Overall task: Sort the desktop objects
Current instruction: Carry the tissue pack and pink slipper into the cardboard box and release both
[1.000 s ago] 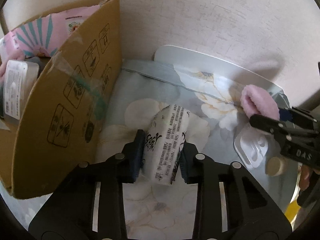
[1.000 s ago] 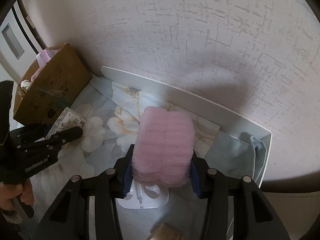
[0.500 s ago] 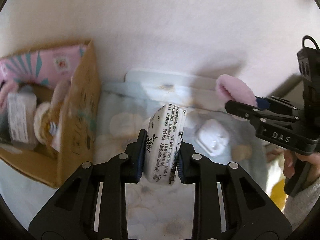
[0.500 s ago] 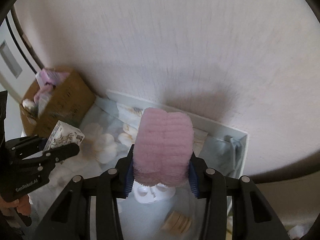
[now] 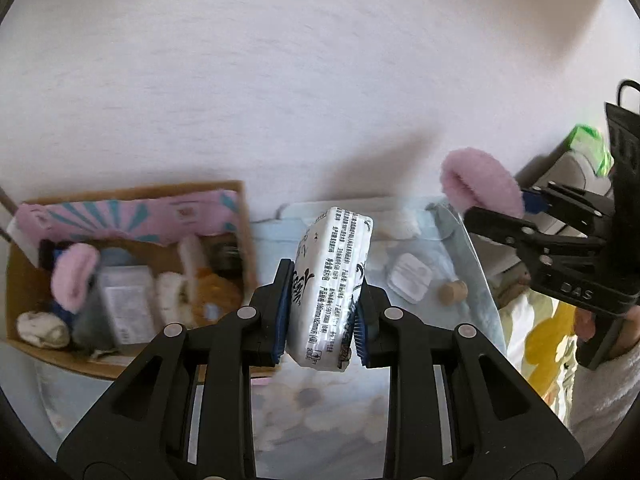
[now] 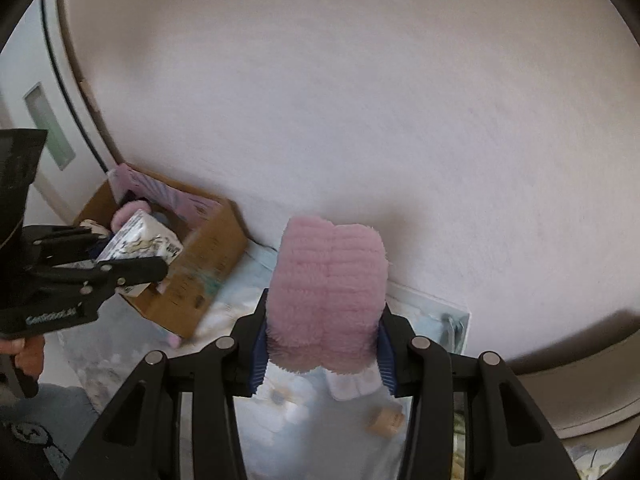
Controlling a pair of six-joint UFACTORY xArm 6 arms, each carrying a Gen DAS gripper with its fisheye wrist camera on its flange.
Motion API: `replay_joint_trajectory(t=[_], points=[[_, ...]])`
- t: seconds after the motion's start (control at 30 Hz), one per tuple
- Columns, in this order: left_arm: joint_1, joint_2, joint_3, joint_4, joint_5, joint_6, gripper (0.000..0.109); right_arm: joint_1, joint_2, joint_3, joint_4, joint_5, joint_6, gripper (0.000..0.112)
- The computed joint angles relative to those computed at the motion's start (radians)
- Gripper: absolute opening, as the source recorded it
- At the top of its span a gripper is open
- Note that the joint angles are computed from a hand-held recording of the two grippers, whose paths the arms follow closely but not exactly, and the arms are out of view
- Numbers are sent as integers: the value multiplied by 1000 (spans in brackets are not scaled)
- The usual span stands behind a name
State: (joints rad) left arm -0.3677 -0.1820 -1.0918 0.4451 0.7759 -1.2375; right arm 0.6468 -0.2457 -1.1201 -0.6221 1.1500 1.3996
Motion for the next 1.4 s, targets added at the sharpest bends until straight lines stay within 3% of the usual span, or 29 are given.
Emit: replay_joint_trajectory(t=[0.03, 0.17, 0.57, 0.73, 0.97, 1.4], points=[[-15, -57, 35, 3, 23, -18, 23, 3, 23, -33, -6, 5, -7, 41], [11, -95, 103, 31, -16, -53, 23, 8, 129, -167, -19, 6, -38, 41], [174, -385, 338, -68, 27, 148, 23, -24, 491, -557, 82, -67, -200, 41], [231, -458, 420, -121, 30, 221, 23, -41, 647, -735, 149, -46, -276, 41], [307, -485, 511, -200, -30, 327, 23, -63, 679, -757, 207, -52, -274, 41], [335, -480, 565, -241, -69, 397, 23, -66, 763, -852, 237, -16, -272, 41]])
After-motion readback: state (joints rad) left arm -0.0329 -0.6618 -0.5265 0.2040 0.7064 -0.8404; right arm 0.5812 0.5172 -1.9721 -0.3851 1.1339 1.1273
